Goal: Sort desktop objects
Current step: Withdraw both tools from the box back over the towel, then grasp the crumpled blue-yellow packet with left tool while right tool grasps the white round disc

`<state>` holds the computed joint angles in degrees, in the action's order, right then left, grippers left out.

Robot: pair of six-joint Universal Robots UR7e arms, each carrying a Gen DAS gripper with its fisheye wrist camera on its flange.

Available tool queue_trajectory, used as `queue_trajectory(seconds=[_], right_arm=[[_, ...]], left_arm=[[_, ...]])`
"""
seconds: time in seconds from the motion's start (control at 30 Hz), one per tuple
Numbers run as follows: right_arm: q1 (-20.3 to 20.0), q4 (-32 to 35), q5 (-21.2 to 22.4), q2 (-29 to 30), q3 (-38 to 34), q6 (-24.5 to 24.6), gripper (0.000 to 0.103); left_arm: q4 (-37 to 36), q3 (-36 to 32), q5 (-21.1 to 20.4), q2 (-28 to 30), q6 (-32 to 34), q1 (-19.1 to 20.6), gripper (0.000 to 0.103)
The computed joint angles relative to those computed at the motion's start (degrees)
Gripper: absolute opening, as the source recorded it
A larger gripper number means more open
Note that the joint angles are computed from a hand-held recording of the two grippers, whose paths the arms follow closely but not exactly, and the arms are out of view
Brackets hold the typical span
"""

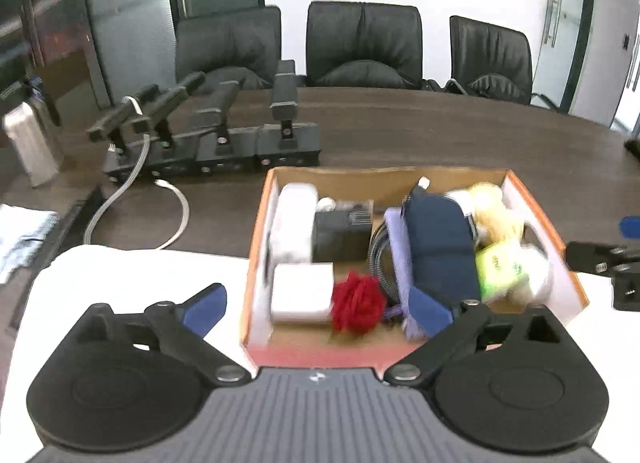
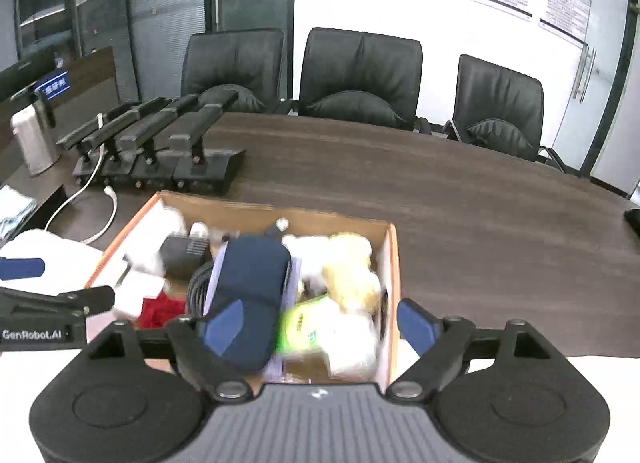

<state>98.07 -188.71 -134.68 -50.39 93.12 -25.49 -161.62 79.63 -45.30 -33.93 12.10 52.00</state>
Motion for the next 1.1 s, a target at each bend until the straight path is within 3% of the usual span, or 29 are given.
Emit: queue_trajectory(seconds=[0.13,0.33,0.5,0.6,0.73,0.83,0.93,1.1], right_arm=[[0.4,-5.5,2.6,-4.6,10.1,-0.6,0.084],[-0.2,-17.4,7.5,-9.7,25.1,-4.3,0.084],[-2.3,-26.9,11.7,-12.0,36.2,-6.6,0.084],[-3.6,-34.7,12.4,-11.0,41.7,-9.0,0.084],[-6.7,-42.0,16.9,-10.1,48.9,-8.8,0.084],[-8.7,-49.5,19.3,-7.0,52.9,-10.7,0.084],[-10.3,-56.1,20.1,-3.3,55.2,-12.3,0.082],[-12.4,-56.1,22.8,-5.7,56.5,-15.3,0.079]], left_arm=[[-12.9,11.4,2.3,-4.0,4.6,-2.3,0.103],[-26.5,26.2,-3.3,-9.9,8.8,-5.7,0.103],[-34.9,36.1,-7.4,-12.5,6.4,-7.1,0.103],[-38.4,42.3,-8.6,-13.9,4.3,-7.9,0.103],[-42.8,50.7,-11.5,-15.4,1.9,-8.3,0.103],[-43.7,54.2,-11.3,-15.3,-1.0,-8.4,0.103],[-40.8,55.6,-13.9,-16.6,-2.2,-7.5,0.103],[-34.1,50.6,-18.4,-15.9,2.6,-8.3,0.103]])
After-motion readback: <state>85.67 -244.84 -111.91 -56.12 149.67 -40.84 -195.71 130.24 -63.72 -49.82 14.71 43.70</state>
